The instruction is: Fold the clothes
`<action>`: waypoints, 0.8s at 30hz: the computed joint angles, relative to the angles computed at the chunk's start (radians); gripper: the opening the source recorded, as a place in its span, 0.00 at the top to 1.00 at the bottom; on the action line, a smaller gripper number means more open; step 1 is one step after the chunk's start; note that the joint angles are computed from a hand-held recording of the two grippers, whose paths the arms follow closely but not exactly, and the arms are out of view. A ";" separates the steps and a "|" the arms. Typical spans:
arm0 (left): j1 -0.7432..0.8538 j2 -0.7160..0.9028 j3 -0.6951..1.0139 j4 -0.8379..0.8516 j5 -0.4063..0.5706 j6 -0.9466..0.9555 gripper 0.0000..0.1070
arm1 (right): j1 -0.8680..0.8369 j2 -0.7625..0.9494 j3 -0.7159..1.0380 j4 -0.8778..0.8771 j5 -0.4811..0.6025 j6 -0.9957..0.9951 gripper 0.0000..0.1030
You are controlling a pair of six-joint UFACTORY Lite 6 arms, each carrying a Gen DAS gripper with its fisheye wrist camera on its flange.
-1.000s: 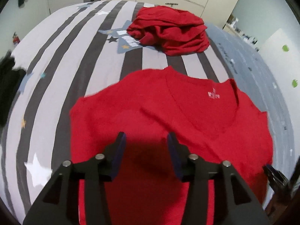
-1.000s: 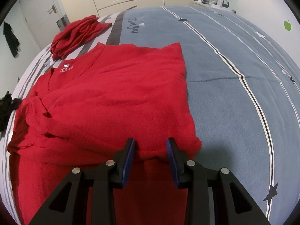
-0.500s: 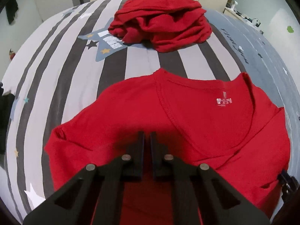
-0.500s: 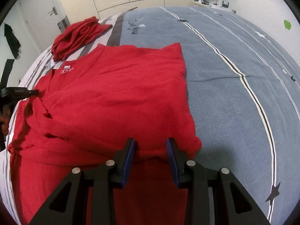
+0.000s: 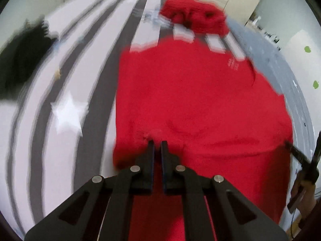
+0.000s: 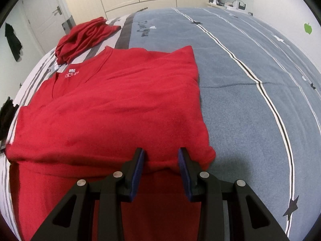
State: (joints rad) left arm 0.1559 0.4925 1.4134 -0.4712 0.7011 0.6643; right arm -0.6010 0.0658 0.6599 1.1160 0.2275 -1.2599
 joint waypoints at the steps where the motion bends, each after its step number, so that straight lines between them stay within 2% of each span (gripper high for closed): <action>1: 0.004 -0.002 -0.010 -0.003 -0.008 0.002 0.93 | 0.004 -0.001 -0.001 -0.006 -0.003 0.006 0.69; 3: 0.011 -0.001 -0.012 -0.003 -0.011 -0.011 0.86 | 0.008 -0.002 -0.003 -0.010 -0.007 0.011 0.69; 8: 0.000 -0.002 0.042 0.056 0.000 -0.079 0.82 | 0.003 -0.004 -0.004 -0.015 -0.003 0.013 0.69; 11: -0.006 -0.019 0.064 0.069 -0.031 -0.085 0.81 | 0.000 -0.001 -0.002 -0.009 0.000 0.013 0.69; 13: -0.017 0.016 0.111 0.070 -0.029 -0.094 0.71 | 0.004 0.001 -0.001 -0.008 -0.004 0.019 0.69; 15: -0.031 0.053 0.151 0.066 -0.024 -0.100 0.68 | 0.005 0.004 0.000 -0.006 -0.005 0.021 0.69; 23: -0.097 0.176 0.202 0.179 -0.047 -0.176 0.68 | 0.009 0.017 0.012 -0.009 -0.005 0.009 0.69; 24: -0.099 0.162 0.179 0.176 -0.072 -0.165 0.73 | 0.008 0.018 0.012 -0.009 -0.005 0.007 0.69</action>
State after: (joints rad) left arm 0.0565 0.6541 1.5928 -0.2949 0.6287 0.4994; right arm -0.5926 0.0834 0.6719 1.1068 0.2224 -1.2533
